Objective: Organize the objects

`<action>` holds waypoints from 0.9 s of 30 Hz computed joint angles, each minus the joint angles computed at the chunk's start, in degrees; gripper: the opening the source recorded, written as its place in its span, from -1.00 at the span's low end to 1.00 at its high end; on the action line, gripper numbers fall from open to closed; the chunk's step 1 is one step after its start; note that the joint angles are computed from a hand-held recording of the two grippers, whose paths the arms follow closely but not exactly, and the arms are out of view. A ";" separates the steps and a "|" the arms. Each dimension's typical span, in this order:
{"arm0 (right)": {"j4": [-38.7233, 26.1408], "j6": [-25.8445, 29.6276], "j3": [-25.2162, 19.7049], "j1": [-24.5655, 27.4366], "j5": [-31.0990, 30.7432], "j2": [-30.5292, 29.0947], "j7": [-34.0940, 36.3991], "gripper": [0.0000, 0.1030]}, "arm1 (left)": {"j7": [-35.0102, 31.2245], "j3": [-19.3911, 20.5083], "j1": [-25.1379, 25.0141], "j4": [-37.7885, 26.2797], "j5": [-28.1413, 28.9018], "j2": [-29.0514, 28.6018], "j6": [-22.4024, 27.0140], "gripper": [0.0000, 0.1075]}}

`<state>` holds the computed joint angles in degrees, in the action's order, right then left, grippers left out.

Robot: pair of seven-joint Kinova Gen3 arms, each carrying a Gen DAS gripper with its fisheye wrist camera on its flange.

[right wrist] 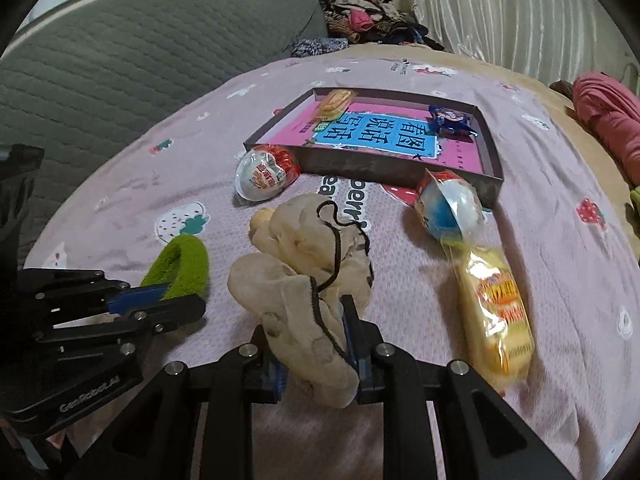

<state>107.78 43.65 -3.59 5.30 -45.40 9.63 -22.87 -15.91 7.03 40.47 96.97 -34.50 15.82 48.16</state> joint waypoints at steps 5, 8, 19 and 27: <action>2.78 0.76 1.09 1.26 -3.25 -3.04 1.66 -0.55 | 2.28 -0.08 1.12 0.56 -1.86 -0.64 0.39 -0.77; 4.31 0.93 2.42 1.54 -5.22 -4.83 2.96 -0.55 | 4.27 0.24 2.26 0.74 -3.82 -1.01 1.73 -0.77; 5.30 6.39 7.25 2.47 -9.35 -8.97 5.00 -0.55 | 7.55 2.40 3.41 0.35 -7.59 -3.26 4.62 -0.77; 5.08 7.57 8.39 1.81 -9.83 -10.09 4.92 -0.55 | 8.61 3.63 3.85 -1.18 -9.62 -3.84 7.78 -0.77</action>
